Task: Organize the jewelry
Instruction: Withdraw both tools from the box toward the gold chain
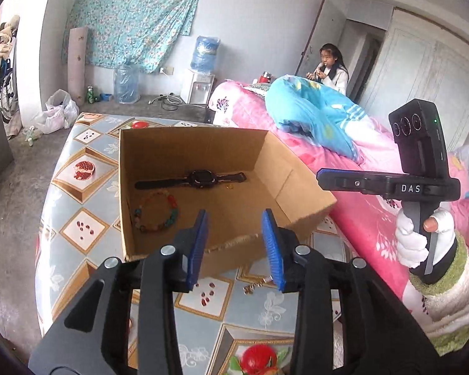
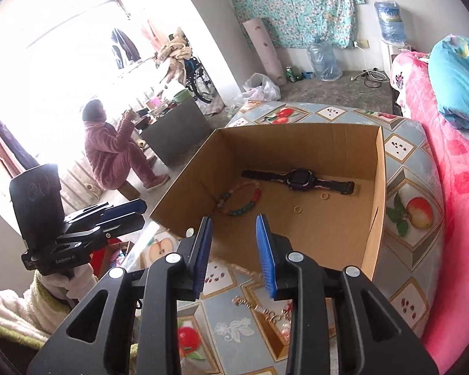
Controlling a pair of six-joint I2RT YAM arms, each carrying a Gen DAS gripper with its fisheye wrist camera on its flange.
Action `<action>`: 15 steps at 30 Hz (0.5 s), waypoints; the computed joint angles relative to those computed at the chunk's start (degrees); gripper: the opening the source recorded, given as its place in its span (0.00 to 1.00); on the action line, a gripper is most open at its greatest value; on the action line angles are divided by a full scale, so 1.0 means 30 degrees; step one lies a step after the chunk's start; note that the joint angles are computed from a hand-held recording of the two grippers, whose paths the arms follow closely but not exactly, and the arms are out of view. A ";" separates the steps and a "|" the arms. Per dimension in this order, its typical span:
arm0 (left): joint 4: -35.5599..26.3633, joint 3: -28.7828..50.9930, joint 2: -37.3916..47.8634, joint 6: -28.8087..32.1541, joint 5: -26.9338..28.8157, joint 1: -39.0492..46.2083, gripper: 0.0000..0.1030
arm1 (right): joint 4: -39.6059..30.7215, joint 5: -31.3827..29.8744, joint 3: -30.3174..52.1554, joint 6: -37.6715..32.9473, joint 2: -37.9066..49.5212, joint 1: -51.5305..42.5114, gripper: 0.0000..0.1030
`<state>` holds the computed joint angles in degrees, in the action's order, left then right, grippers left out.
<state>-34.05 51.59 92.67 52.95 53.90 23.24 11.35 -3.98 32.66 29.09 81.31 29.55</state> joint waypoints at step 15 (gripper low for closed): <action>1.1811 -0.8009 0.1891 -0.1691 -0.4601 -0.2837 0.31 | 0.9484 0.3531 -0.3478 0.6835 0.9002 0.5337 0.28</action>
